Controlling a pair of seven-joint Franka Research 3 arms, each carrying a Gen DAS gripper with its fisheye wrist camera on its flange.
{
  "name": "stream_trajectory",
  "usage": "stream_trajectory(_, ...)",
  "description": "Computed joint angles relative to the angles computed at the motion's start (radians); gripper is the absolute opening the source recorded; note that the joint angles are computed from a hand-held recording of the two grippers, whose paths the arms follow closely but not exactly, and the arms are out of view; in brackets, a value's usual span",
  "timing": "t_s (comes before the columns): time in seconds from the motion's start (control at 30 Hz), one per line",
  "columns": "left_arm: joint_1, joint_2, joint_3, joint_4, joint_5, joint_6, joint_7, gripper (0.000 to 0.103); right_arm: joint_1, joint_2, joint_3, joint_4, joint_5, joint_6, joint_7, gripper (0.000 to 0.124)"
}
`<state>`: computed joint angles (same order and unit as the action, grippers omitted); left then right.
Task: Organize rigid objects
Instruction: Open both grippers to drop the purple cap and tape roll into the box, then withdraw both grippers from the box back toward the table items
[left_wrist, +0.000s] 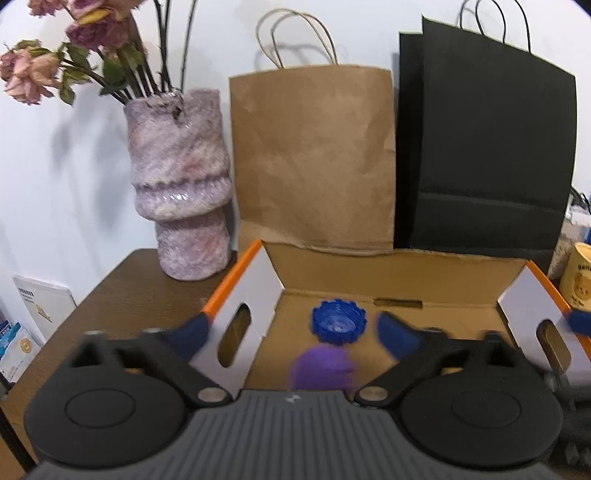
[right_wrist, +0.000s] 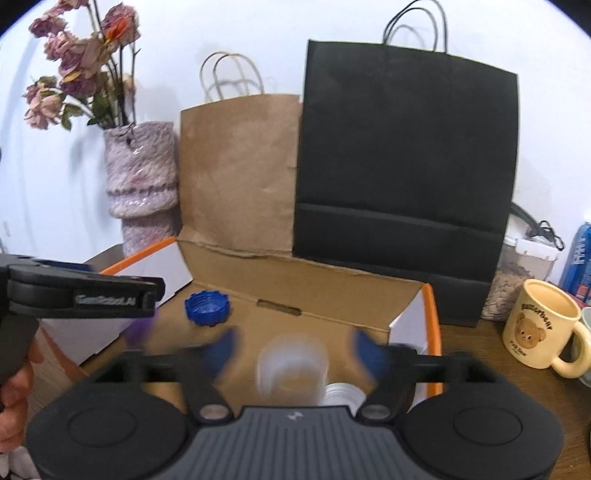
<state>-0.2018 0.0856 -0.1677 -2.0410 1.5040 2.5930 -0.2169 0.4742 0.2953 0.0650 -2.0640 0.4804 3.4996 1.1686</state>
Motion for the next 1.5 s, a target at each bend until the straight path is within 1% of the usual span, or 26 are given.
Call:
stream_trajectory(0.03,0.001,-0.004,0.001,-0.002,0.005,0.003,-0.008,0.103,0.003,0.001,-0.002,-0.001,0.001,0.010,-0.002,0.103)
stream_trajectory(0.13,0.006,-0.008,0.002,-0.005,0.000,0.020,-0.020,0.103,0.043,0.003,-0.037,0.008,0.052,0.003,-0.039,0.103)
stream_trajectory(0.2,0.003,-0.007,-0.001,-0.003,-0.008,0.002,-0.012,0.103,0.053,0.004,-0.045,0.011,0.069,0.002,-0.057,0.103)
stream_trajectory(0.47,0.000,-0.029,-0.007,-0.020,-0.014,-0.004,-0.015,0.103,0.062,-0.008,-0.042,0.000,0.111,0.018,-0.093,0.103)
stream_trajectory(0.57,0.004,-0.055,-0.012,-0.043,-0.019,0.003,-0.025,0.103,0.048,-0.032,-0.024,-0.027,0.110,0.033,-0.093,0.103)
stream_trajectory(0.73,0.008,-0.112,-0.029,-0.093,0.017,0.002,-0.078,0.103,0.026,-0.082,0.008,-0.097,0.096,0.091,-0.093,0.103)
stream_trajectory(0.83,0.014,-0.150,-0.041,-0.129,0.022,0.012,-0.102,0.103,0.002,-0.119,0.032,-0.147,0.072,0.107,-0.067,0.103)
stream_trajectory(1.03,0.023,-0.227,-0.067,-0.203,0.025,0.025,-0.132,0.103,-0.009,-0.190,0.056,-0.243,0.068,0.143,-0.049,0.103)
stream_trajectory(1.37,0.020,-0.354,-0.116,-0.318,-0.029,0.023,-0.128,0.103,-0.019,-0.308,0.086,-0.387,0.041,0.174,0.016,0.103)
stream_trajectory(1.5,0.016,-0.404,-0.139,-0.358,-0.054,0.018,-0.122,0.103,-0.016,-0.351,0.103,-0.436,0.063,0.188,0.009,0.103)
